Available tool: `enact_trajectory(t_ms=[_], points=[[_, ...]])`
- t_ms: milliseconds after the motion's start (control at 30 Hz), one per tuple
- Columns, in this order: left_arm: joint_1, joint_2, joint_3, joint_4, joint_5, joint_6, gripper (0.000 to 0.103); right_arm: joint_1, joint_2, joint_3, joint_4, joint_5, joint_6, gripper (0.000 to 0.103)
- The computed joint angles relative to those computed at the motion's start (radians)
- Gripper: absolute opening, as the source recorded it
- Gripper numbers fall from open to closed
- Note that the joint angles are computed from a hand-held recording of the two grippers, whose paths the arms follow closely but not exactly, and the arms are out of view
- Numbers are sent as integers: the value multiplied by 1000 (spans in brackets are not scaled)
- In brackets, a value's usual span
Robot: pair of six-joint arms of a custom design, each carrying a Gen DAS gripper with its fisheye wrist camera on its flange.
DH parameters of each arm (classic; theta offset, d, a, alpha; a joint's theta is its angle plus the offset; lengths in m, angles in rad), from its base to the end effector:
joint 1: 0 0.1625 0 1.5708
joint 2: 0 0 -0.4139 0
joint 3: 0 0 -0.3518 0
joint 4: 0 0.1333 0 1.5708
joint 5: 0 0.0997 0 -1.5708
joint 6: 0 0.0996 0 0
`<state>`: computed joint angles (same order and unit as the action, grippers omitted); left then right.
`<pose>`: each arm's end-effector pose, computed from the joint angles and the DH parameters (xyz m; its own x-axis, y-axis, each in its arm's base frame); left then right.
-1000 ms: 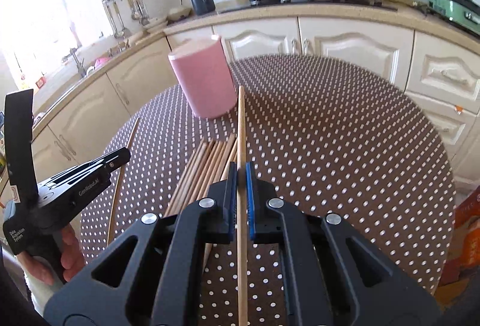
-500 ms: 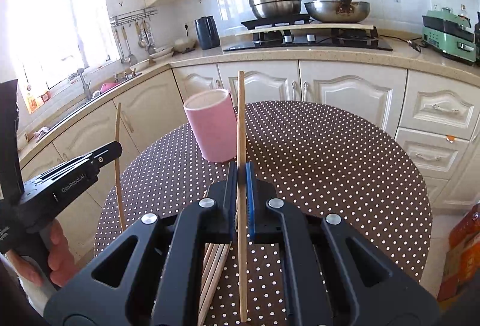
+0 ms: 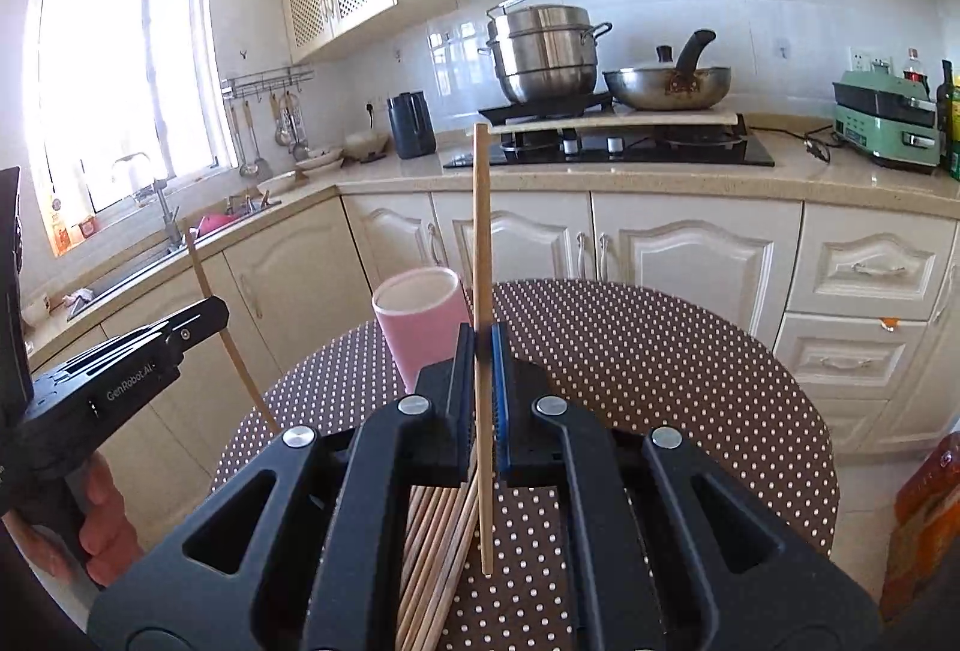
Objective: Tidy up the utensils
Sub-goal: 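Lift both held chopsticks upright and carry them over the pink cup, then lower both chopsticks into the pink cup and open both grippers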
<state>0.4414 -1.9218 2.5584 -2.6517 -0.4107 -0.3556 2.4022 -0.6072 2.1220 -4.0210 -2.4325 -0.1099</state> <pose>-0.1280 -0.3089 0.3490 -0.7781 0.0463 -0.6264 0.5819 0.4287 -0.6911 0.3869 -0.2747 0.0892 -0.8366 -0.1130 0.5360 -0.5335 0.3899 -0.7506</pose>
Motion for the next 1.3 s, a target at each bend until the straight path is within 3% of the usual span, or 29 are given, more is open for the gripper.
enact_trajectory(t_ms=[300, 433, 633, 933, 1300], points=[[20, 141, -91, -307, -20, 273, 6, -3, -27, -125, 4, 38, -141, 6], [28, 242, -146, -515, -24, 446, 6, -11, -31, -216, 33, 64, -190, 6], [67, 344, -252, -642, -90, 572, 6, -31, -10, -347, 81, 122, -235, 6], [188, 488, -381, -715, -188, 658, 6, -88, 50, -456, 161, 179, -245, 6], [367, 570, -444, -612, -285, 598, 6, -191, 115, -481, 327, 187, -88, 6]])
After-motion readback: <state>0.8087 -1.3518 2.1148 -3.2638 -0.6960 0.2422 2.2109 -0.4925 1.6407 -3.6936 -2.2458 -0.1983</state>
